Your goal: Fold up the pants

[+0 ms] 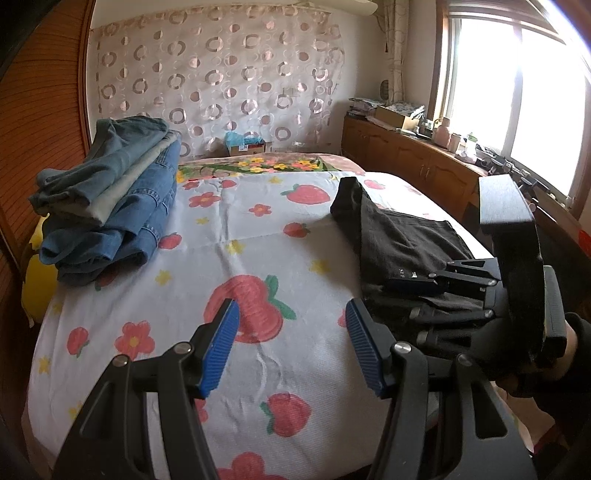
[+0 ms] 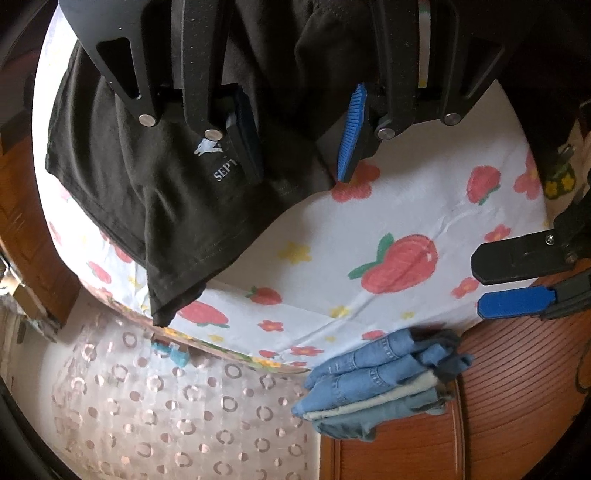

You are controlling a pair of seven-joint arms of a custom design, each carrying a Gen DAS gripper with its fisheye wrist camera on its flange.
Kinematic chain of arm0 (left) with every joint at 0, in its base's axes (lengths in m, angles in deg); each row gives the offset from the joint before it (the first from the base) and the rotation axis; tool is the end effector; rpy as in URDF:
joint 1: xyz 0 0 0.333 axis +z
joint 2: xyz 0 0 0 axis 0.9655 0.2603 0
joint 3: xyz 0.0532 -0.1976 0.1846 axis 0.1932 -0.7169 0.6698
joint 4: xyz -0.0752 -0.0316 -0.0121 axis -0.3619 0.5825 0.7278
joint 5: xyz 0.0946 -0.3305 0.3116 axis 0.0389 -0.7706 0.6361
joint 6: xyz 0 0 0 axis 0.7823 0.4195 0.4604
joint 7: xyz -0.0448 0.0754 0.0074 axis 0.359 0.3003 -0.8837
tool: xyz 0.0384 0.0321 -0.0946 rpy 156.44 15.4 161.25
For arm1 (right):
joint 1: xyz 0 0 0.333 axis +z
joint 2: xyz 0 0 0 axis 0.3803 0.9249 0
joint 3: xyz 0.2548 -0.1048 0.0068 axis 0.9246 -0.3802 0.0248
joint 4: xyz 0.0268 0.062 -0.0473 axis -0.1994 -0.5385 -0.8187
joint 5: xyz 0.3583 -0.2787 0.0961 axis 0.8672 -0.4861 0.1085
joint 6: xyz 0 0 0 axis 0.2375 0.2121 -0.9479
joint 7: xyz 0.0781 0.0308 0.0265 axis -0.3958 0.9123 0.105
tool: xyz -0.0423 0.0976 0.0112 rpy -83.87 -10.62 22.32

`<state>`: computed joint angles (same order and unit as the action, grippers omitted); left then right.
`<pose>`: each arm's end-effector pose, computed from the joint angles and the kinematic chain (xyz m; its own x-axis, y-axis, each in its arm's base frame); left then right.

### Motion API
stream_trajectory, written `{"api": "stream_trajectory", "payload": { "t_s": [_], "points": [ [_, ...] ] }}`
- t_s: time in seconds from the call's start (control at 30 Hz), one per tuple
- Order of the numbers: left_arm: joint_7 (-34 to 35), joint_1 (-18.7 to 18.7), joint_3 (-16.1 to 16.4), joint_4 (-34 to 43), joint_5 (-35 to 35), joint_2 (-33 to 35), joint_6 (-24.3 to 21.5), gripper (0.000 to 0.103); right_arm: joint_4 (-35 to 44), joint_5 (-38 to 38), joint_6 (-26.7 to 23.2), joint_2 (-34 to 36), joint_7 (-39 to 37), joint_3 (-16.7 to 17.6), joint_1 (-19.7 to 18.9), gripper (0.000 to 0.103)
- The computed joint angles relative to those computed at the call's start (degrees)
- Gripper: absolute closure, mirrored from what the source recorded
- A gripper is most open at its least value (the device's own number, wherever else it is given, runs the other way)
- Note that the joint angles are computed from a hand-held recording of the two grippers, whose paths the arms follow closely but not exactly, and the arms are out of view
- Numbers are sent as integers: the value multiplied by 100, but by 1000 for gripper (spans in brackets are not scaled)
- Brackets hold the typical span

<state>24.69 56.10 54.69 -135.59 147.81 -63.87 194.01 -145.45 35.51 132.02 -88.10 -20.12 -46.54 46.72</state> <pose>0.3656 -0.3692 0.3026 -0.0086 -0.9965 0.0832 -0.6258 -0.0595 -0.7777 0.4893 0.2315 0.2410 0.7668 -0.6380 0.0703 -0.4333 -0.5953 -0.6767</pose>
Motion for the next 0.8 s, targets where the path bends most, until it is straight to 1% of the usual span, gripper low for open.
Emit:
{"api": "stream_trajectory", "payload": {
  "t_s": [0.03,0.1,0.17,0.23,0.37,0.47,0.57,0.7,0.8],
  "points": [
    [0,-1,1,0,0,0,0,44,-6,-90,-78,-13,158,-20,-20,87],
    [5,-5,2,0,-13,9,5,44,-11,-280,-348,-61,561,-99,-104,96],
    [-3,-6,-1,5,1,32,13,44,-31,-257,-461,-119,563,-130,-144,98],
    [26,-23,-8,32,-7,75,2,44,-72,205,-486,-244,194,-163,-166,99],
    [79,-62,-5,138,16,208,-6,44,-239,406,-820,-593,210,-305,-243,99],
    [167,-97,25,261,32,355,13,44,-301,613,-807,-805,-4,-389,-263,99],
    [347,-151,63,402,-4,525,-33,44,-266,661,-712,-882,-102,-478,-325,99],
    [457,-217,132,562,4,710,7,44,-69,522,-609,-788,-31,-608,-497,99],
    [601,-273,184,728,-18,885,10,44,183,419,-492,-587,2,-655,-628,99]
  ]
}}
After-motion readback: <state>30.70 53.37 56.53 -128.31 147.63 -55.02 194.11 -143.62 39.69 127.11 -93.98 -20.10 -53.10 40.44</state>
